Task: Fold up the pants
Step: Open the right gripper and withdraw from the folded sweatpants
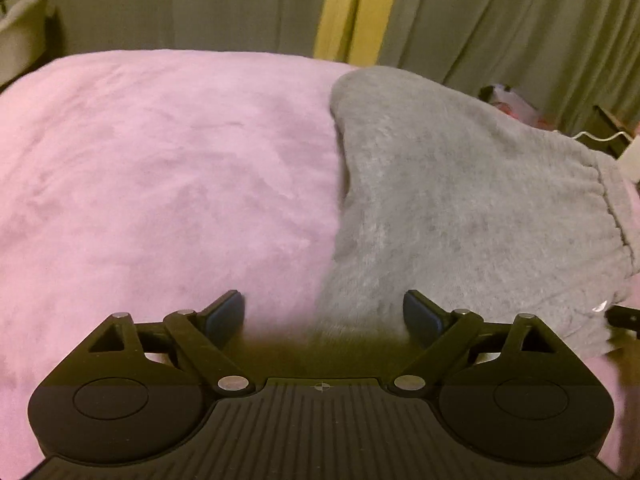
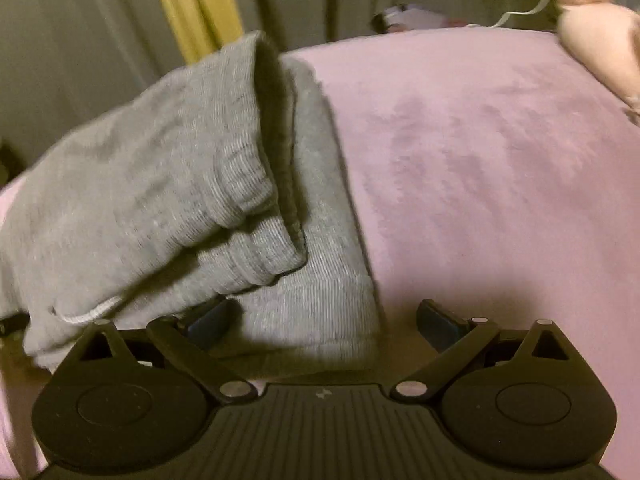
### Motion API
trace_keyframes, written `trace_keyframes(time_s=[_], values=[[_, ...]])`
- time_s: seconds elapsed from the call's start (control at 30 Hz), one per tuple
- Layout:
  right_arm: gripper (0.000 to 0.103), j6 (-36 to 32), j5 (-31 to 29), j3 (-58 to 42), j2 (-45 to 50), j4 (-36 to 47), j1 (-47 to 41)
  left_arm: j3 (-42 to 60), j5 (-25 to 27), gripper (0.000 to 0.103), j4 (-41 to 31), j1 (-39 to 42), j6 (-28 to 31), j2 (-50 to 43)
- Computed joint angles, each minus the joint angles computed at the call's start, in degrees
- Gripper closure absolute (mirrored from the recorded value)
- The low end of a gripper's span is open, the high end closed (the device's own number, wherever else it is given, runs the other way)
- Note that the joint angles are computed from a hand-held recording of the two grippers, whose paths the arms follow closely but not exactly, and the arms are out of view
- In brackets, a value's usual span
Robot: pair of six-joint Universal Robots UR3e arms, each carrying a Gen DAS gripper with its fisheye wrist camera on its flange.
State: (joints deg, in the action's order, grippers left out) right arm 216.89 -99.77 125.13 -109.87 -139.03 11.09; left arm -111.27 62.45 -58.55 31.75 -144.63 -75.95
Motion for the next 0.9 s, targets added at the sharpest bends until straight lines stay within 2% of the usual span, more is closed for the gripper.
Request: trace_keyframes(time_s=[0.07,0.17,0.3,0.4,0.47,0.53,0.6,0.63,0.7,0.73,0.77,0.83,0.9], values=[[0.004,2.0,-4.6,-0.1,0.4,-0.3,5.0,-0.8,-1.7,0.010,-2.5,3.1,1.6,2.2],[0.004,2.4,-7.6,1.8,-0.5,-1.2,11.9,0.5,-5.5,0.010,-9.9,7.0,2.6,3.0],[0.004,5.4,-9.5,0.6,1.3,5.0,18.7,0.0,-7.7,0.011,-10.4,9.4,-1.2,4.5],[0.004,7.0,-9.7,-0.1,1.7,4.6,19.1,4.5,-10.6,0.011,-13.0,8.2,-5.2,1.2],[0.004,8.2,-11.4,-0.6,4.0,3.9,20.4,5.8,-11.1,0.011,-8.6,5.4,-9.7,-1.0],[0.004,8.3,-12.5,-1.5,5.5,3.6,21.3,5.7,-8.2,0.010,0.8,1.0,-13.3,-3.3],[0.004,8.9,-12.5,-0.4,4.8,2.9,21.5,5.1,1.5,0.010,14.2,-5.6,-18.3,-7.5],[0.004,9.2,-12.4,-0.2,4.4,2.9,21.5,5.4,4.0,0.009,17.4,-7.0,-19.6,-9.4],[0.004,8.2,-11.9,0.3,3.4,2.6,20.3,5.7,5.9,0.006,20.4,-8.1,-19.8,-13.4],[0.004,7.8,-12.1,0.6,3.8,1.6,20.2,6.6,10.2,0.005,22.5,-10.2,-19.3,-16.6],[0.004,8.0,-12.5,0.6,4.1,1.3,20.5,6.2,11.9,0.001,24.5,-10.9,-18.2,-18.7],[0.004,8.2,-13.2,1.7,4.5,-0.7,20.8,3.4,8.5,0.000,27.7,-8.5,-18.5,-19.2],[0.004,8.4,-13.4,2.3,4.6,-1.8,20.8,4.1,7.1,0.000,25.2,-7.6,-20.1,-18.2]])
